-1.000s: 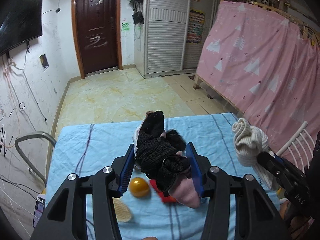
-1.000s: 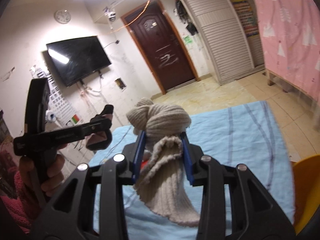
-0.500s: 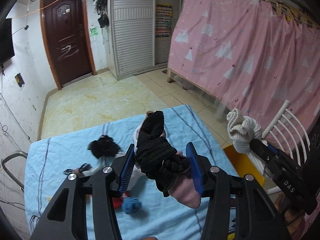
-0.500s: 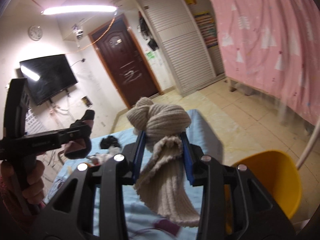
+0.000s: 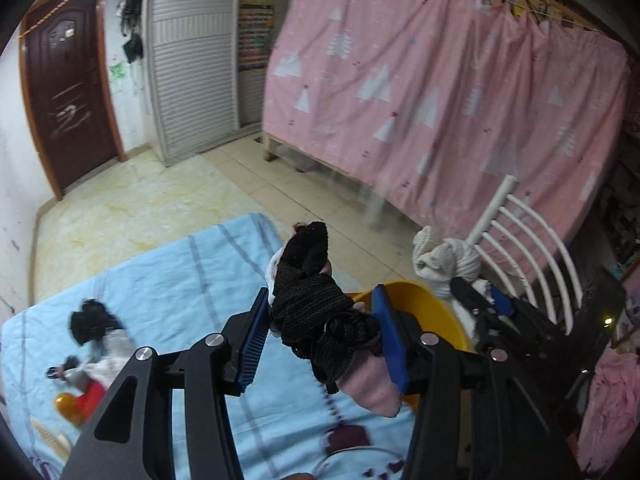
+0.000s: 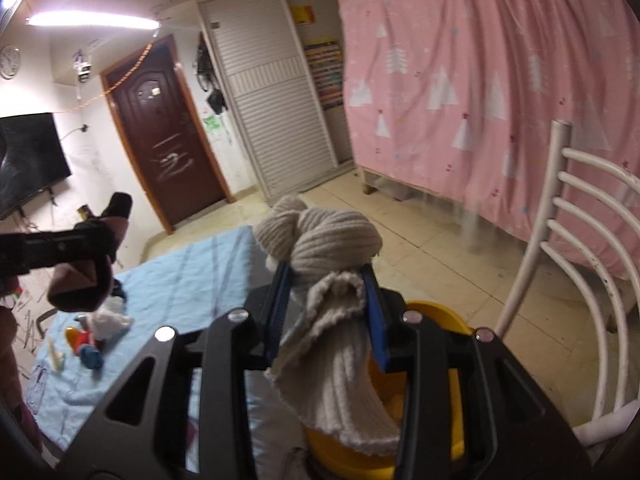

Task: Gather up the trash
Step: 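Carry the scarf and black cloth to the yellow bucket and release both, then move both open tools back over the remaining items on the bed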

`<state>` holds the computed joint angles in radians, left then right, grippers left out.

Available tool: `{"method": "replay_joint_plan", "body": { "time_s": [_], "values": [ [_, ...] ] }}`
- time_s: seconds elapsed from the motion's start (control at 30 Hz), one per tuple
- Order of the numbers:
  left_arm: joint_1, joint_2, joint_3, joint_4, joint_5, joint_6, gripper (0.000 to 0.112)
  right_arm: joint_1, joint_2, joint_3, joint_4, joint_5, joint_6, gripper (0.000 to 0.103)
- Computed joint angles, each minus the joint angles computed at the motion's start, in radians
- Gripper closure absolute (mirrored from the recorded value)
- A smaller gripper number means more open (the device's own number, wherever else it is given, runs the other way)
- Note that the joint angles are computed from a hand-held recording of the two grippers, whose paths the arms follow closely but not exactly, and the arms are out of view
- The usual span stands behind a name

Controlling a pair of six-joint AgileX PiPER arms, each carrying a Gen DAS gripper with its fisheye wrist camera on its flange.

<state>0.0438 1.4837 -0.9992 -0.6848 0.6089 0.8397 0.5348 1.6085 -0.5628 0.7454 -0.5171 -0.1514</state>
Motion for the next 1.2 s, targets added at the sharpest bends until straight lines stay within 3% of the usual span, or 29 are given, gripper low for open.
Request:
{"method": "replay_joint_plan", "body": {
  "time_s": [0.13,0.43,0.63,0.8,1.2],
  "values": [
    [-0.065,0.032,-0.013,-0.018,-0.002,-0.006,0.069,-0.043,0.024,0.016,-0.017,-0.017,0.039,0.065],
    [-0.199,0.088,-0.039,-0.034,-0.022,-0.035,0.050,-0.126,0.013,0.091,-0.114,-0.072,0.181,0.058],
    [-0.225,0.096,-0.039,0.007,-0.036,-0.085,0.049,-0.139,0.016,0.096,-0.189,-0.070,0.245,0.053],
    [-0.184,0.084,-0.034,-0.002,-0.015,-0.069,0.049,-0.113,0.012,0.085,-0.191,-0.062,0.237,0.052],
    [-0.019,0.031,-0.025,-0.083,0.079,0.049,0.049,0.013,0.015,0.000,0.002,-0.013,0.052,0.048]
  ]
}}
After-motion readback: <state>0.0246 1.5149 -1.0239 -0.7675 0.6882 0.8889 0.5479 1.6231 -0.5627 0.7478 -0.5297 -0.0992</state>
